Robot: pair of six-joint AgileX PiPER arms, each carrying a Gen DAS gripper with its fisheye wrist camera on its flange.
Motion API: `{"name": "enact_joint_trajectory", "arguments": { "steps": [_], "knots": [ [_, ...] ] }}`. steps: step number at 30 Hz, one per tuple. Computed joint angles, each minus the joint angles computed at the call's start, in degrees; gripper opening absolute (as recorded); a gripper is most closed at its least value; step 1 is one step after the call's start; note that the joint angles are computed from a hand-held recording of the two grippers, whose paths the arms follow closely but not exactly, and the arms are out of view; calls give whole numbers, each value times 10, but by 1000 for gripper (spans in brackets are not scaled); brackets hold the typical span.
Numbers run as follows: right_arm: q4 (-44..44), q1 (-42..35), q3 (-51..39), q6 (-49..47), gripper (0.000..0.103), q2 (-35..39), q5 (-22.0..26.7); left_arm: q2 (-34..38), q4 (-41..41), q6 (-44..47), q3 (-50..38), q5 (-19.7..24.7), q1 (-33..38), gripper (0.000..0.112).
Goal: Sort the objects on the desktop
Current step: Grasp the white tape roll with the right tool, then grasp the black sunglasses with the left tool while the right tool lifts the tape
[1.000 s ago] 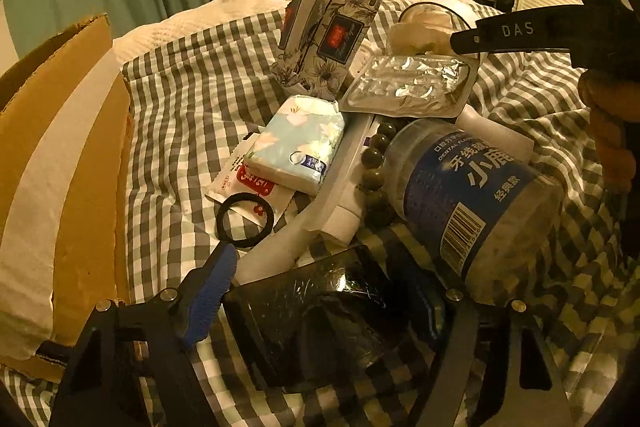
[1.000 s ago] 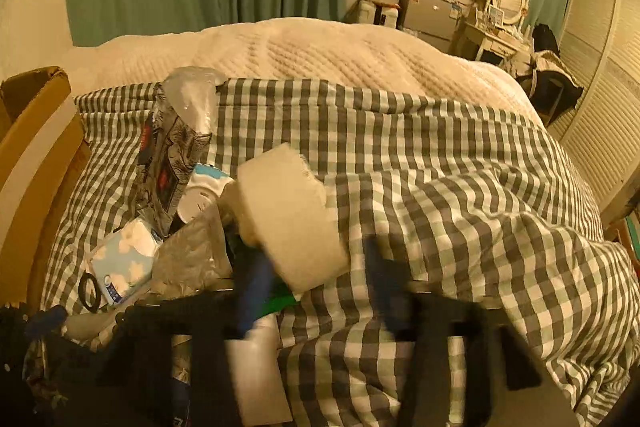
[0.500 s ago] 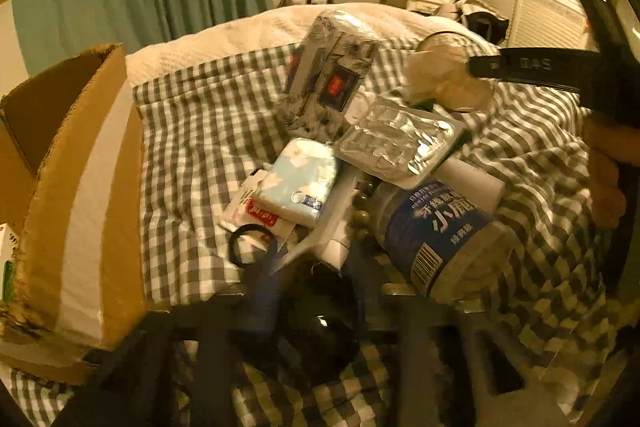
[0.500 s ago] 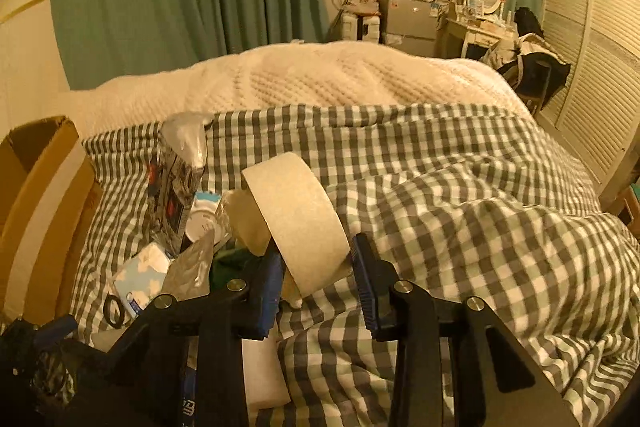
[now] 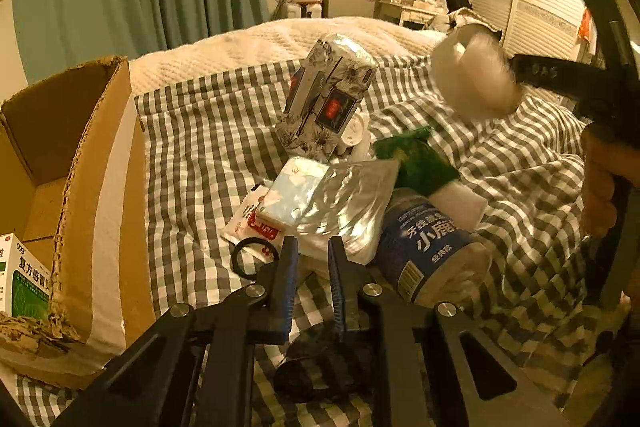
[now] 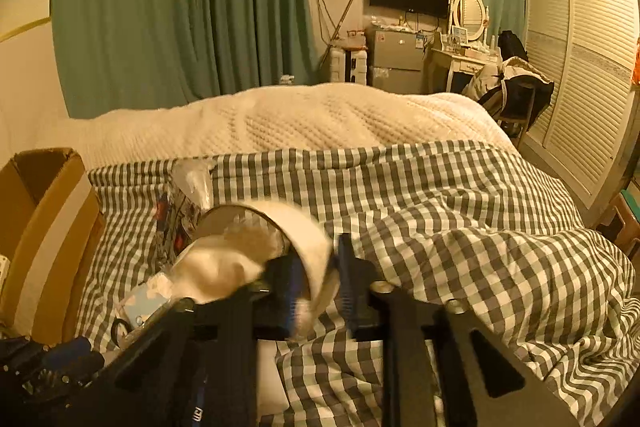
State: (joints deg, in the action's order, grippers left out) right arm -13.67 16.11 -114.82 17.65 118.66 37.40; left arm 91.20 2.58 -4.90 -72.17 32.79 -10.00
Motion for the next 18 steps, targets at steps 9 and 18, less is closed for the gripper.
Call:
{"name": "enact_joint_trajectory", "arguments": {
  "steps": [9, 18],
  "knots": [
    [-30, -1, 31, 26, 6, -31, -31, 10, -29, -4, -8, 71, 0, 74],
    [-67, 5, 74, 50, 6, -73, -73, 58, -14, -5, -14, 113, -18, 74]
  ]
}}
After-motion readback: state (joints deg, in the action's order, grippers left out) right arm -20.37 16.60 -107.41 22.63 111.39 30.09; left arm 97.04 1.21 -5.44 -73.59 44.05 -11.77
